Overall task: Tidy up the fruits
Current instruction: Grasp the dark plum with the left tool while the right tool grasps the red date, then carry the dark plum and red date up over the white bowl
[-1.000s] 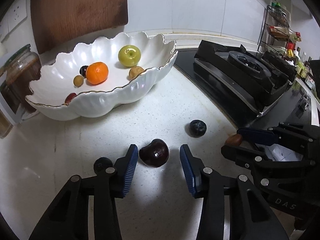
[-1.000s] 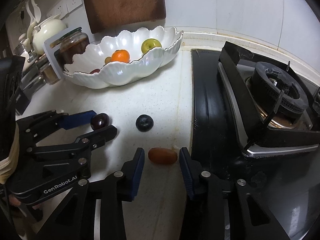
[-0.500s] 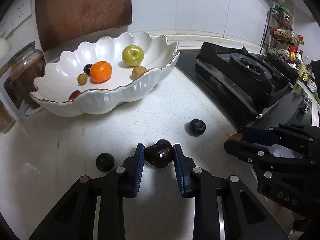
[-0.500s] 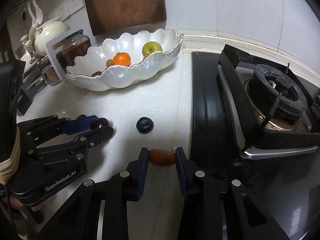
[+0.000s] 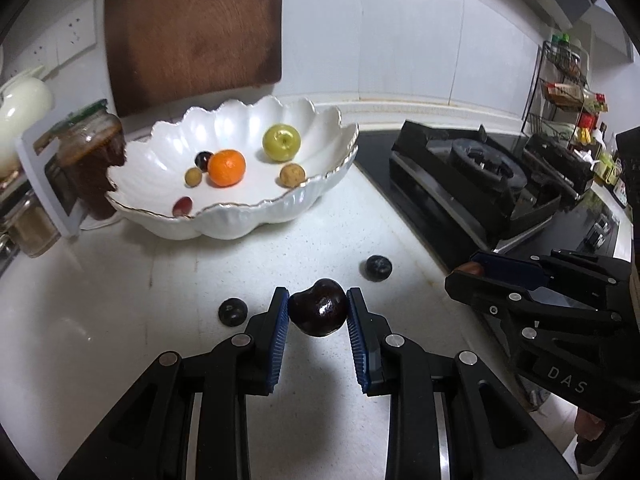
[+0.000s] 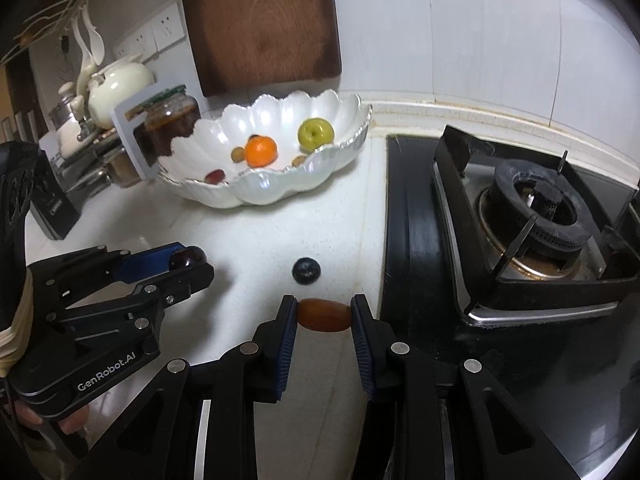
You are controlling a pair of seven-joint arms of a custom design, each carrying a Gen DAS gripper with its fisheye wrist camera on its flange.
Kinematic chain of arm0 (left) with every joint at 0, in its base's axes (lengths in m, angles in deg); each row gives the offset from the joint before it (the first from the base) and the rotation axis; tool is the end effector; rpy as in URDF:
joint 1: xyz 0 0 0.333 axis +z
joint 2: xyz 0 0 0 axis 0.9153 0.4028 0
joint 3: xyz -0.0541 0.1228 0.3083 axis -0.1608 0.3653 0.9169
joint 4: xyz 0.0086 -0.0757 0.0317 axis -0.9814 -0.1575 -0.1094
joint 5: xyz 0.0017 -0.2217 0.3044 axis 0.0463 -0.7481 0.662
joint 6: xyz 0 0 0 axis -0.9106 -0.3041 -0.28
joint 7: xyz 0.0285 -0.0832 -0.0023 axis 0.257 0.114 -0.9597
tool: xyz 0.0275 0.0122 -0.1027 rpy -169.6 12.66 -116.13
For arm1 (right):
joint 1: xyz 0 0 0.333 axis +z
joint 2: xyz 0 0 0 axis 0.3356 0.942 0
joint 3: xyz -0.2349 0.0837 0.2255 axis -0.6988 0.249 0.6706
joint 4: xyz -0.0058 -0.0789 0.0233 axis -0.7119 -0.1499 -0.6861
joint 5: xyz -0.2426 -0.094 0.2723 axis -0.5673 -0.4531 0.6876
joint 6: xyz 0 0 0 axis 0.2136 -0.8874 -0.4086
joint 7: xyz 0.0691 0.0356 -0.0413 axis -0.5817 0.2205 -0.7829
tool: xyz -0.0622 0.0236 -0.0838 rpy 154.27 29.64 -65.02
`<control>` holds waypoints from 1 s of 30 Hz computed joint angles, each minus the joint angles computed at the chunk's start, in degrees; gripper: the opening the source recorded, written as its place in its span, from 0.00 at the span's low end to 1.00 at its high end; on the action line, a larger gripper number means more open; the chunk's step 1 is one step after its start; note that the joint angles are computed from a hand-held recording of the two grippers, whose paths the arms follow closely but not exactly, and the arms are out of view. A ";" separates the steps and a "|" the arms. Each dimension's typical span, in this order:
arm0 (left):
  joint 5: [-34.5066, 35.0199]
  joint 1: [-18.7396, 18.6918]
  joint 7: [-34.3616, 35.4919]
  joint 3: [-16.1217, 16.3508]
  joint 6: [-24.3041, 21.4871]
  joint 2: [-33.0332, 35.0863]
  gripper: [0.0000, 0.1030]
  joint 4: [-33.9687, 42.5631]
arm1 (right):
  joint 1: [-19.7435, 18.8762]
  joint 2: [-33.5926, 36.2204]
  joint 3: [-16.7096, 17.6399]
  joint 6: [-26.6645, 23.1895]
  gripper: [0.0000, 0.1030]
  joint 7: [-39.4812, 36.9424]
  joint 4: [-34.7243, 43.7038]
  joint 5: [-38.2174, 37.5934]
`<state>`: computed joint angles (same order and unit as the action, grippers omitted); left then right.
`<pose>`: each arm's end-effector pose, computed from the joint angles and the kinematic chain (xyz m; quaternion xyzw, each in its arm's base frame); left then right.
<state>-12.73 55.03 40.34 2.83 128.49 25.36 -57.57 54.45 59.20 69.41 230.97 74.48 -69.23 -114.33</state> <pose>0.5140 -0.2319 0.4735 -0.5256 0.7676 -0.3144 0.1891 0.4904 0.3971 0.4775 -0.6930 0.6226 -0.1864 0.3121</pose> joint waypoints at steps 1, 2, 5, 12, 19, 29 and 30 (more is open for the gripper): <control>0.27 -0.02 -0.67 0.06 0.30 -0.72 0.28 -0.44 | 0.23 -0.44 -0.20 0.15 0.28 0.63 -0.17 -0.78; 1.09 -0.11 -1.72 0.22 0.54 -1.23 0.28 -0.77 | 0.27 -0.77 -0.21 0.27 0.28 0.95 -0.26 -1.30; 2.52 -0.42 -3.87 0.65 1.34 -2.71 0.28 -1.85 | 0.14 -1.78 -0.03 0.58 0.28 2.23 -0.71 -3.16; 7.70 -0.47 -9.86 1.27 3.22 -6.21 0.28 -4.21 | -0.90 -4.00 1.36 1.00 0.28 5.19 -1.30 -7.76; 14.25 1.01 -16.75 0.91 4.72 -8.83 0.28 -5.65 | -1.91 -5.35 2.78 1.28 0.28 7.77 -0.94 -12.07; 22.05 4.16 -24.72 -0.68 6.17 -11.79 0.28 -5.95 | -2.81 -6.49 4.12 0.82 0.28 10.92 0.80 -17.73; 22.41 4.16 -25.00 -0.62 6.25 -11.96 0.28 -5.92 | -2.87 -6.43 4.23 0.71 0.28 11.38 1.07 -18.28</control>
